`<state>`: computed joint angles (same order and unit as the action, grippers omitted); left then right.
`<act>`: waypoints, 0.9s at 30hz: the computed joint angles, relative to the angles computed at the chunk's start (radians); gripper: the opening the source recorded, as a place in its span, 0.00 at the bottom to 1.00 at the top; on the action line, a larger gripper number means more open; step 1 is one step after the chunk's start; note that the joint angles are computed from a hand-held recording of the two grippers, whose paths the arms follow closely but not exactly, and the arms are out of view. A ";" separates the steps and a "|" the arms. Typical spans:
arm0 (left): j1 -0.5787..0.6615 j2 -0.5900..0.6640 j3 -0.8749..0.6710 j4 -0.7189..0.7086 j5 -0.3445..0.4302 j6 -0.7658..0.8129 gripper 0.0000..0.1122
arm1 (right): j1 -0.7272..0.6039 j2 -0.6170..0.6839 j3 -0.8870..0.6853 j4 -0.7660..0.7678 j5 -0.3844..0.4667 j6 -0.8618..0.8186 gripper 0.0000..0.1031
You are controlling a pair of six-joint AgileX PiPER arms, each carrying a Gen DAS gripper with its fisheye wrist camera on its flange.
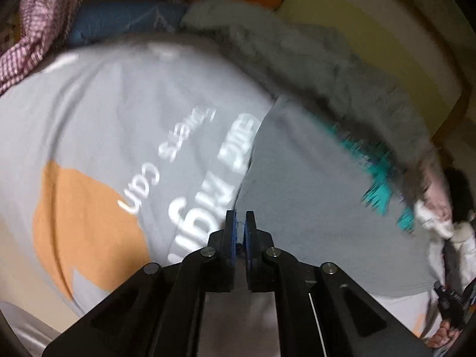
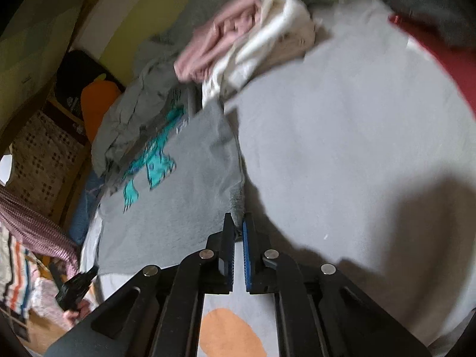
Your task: Fold small clothes
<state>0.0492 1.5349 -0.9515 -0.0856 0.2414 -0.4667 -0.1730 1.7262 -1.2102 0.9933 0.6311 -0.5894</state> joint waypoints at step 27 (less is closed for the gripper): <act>-0.115 0.012 -0.338 0.506 0.372 -0.331 0.04 | 0.215 -0.149 -0.014 -0.477 -0.341 0.283 0.03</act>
